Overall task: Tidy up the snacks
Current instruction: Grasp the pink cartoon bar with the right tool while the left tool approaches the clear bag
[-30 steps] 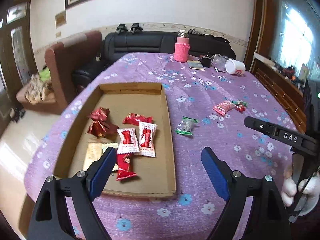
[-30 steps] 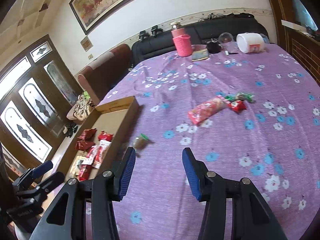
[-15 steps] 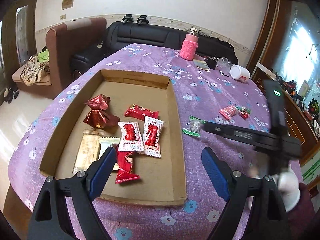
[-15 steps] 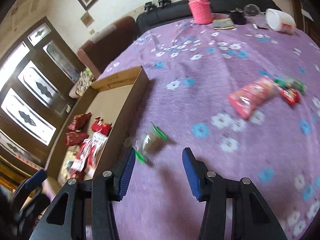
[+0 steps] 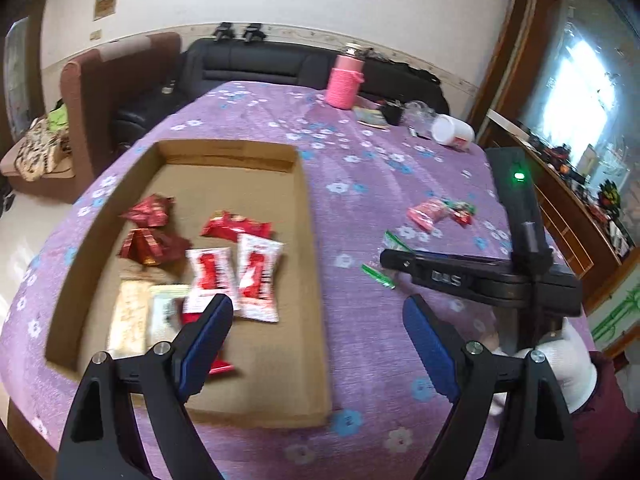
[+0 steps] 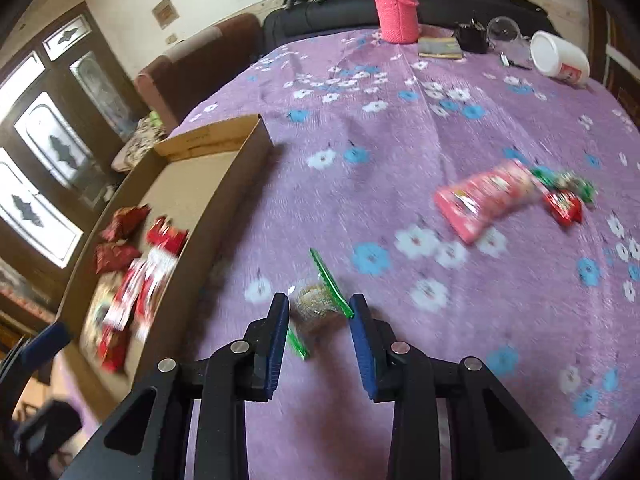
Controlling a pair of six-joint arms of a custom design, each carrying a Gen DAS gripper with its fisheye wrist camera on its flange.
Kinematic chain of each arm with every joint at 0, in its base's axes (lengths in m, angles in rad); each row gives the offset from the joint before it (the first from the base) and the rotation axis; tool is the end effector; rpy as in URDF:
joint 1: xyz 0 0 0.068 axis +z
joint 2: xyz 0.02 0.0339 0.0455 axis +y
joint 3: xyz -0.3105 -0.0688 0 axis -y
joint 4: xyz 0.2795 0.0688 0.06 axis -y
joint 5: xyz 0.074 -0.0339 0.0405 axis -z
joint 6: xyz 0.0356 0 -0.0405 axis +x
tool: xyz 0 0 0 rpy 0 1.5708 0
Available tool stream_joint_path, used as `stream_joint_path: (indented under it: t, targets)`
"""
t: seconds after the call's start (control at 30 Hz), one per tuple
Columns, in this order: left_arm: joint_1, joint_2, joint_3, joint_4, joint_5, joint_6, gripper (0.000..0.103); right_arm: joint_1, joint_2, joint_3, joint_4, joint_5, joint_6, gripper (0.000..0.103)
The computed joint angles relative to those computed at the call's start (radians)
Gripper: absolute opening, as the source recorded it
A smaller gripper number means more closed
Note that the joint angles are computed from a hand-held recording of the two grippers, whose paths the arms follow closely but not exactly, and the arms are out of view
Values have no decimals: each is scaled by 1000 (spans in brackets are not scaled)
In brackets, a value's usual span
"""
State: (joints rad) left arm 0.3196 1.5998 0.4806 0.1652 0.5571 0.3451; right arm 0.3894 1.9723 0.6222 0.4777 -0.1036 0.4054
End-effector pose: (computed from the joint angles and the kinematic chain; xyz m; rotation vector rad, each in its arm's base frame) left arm 0.2577 0.0655 0.1136 0.2451 2.3572 -0.3927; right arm 0.3052 0.1292 0.0559 -0.0271 2.4959 0.4710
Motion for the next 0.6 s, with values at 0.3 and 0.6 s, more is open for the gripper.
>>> stream_joint_path:
  t: [0.3, 0.6]
  targets:
    - [-189, 47, 12, 21, -24, -52, 86, -310, -2, -45, 101, -150, 34, 50]
    - [-351, 127, 103, 42, -179, -29, 86, -230, 137, 214, -100, 25, 97, 61]
